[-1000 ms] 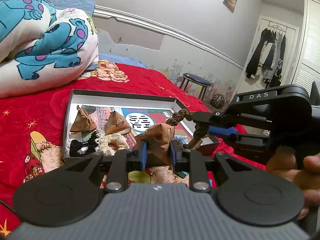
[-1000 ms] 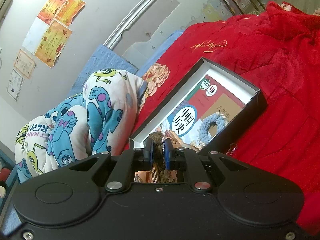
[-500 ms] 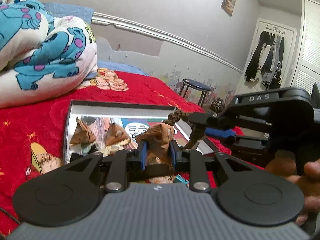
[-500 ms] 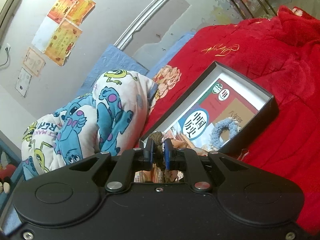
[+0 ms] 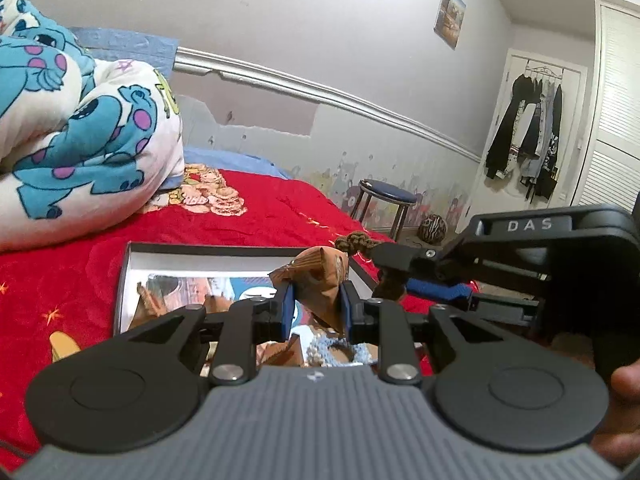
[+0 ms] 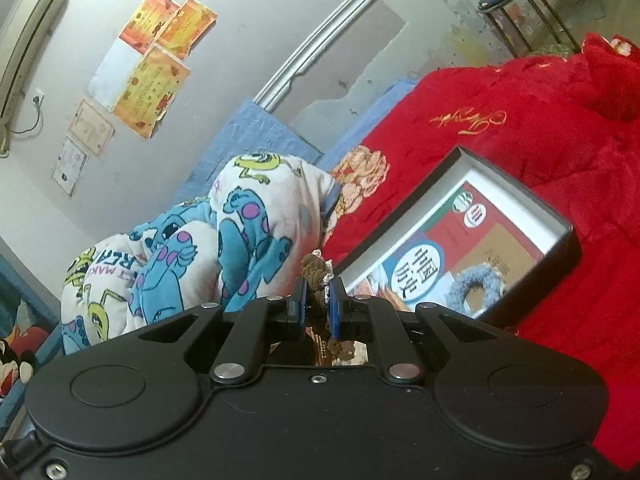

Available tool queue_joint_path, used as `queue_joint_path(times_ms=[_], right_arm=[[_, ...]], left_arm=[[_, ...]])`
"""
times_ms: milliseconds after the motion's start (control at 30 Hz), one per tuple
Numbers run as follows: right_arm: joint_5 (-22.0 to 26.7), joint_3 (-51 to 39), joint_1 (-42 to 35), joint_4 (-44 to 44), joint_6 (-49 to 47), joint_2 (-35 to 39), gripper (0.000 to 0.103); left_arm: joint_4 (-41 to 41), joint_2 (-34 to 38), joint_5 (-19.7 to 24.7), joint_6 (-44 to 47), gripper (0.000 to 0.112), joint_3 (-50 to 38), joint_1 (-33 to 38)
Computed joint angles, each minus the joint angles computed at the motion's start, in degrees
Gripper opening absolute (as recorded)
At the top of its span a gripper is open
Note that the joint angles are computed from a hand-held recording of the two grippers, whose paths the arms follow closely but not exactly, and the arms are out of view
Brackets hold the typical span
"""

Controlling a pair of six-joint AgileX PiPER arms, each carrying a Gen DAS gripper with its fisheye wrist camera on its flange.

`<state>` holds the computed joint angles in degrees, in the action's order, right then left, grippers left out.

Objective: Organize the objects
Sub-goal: 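Lower packet with left tool while right tool lowers braided cord into box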

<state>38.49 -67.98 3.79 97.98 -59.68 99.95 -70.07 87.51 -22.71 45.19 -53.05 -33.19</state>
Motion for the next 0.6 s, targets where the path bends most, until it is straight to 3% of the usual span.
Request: queue_joint_path(times_ms=[233, 433, 500, 600], right_arm=[[0.7, -6.7, -1.4, -2.9, 1.1, 4.3, 0.012], [-3.4, -15.2, -2.0, -14.1, 8.0, 8.8, 0.012], [-2.5, -18.1, -2.4, -15.1, 9.3, 10.9, 0.012], [-2.3, -22.3, -2.0, -19.8, 14.8, 14.0, 0.012]], left_arm=[[3.5, 5.0, 1.2, -1.3, 0.026, -6.1, 2.7], [6.0, 10.8, 4.0, -3.1, 0.024, -11.3, 6.1], [3.1, 12.6, 4.2, 0.4, 0.024, -12.7, 6.7], [4.5, 13.8, 4.5, -2.0, 0.025, -12.0, 7.8]])
